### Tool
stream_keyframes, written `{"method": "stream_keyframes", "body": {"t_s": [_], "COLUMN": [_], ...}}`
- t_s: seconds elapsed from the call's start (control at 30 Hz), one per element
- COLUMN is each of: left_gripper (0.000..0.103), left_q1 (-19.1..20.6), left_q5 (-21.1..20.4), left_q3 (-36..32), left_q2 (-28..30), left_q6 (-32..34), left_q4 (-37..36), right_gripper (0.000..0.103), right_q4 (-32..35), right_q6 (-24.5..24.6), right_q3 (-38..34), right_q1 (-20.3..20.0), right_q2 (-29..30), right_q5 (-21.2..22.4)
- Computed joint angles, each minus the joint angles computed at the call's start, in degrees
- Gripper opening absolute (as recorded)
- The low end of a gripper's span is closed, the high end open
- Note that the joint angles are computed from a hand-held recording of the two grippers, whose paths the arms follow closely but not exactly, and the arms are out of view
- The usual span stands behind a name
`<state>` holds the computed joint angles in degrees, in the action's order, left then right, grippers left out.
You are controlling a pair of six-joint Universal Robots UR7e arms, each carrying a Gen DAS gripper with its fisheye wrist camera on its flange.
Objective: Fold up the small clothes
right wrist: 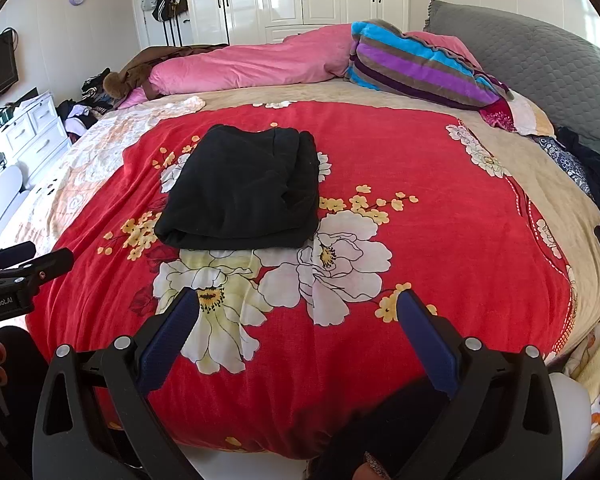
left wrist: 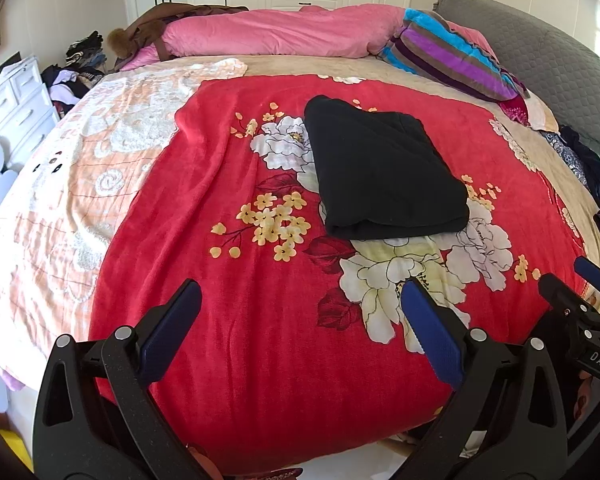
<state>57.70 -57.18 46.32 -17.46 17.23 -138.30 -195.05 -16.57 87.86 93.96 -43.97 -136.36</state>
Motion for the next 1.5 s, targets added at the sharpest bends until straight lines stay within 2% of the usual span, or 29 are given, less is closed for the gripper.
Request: {"method": "stream_keyframes", "body": {"t_s": [0.67,1.27,1.37,1.5], "left_gripper": [0.094,0.094,0.094,0.094], "left_q1": [0.1,0.0,0.0,1.3], "left_q5": [0.5,1.8,3.5,4.2], "left_q3": [-0.3,-0.8,-1.8,-4.2], "left_q2": [0.0,0.4,1.0,1.1], "left_q6": [-0.1,0.4,0.5,0.8], "left_q4": [0.5,-0.3,0.4,0.9], "right_gripper": [0.099,0.099,0.099,0.099], "right_q4": [-0.4,-1.7,-5.3,-14.7], "right_q6": [-0.1,0.1,-0.1,-0.8], "right_q3": [0.3,0.2,0.9,3.2], "right_q1": [0.0,0.4,0.7,1.4], "right_q2": [-0.3,0.0,-0.4,-2.5], "right_q5": [-0.3,-2.5,-3.5,-7.5]}}
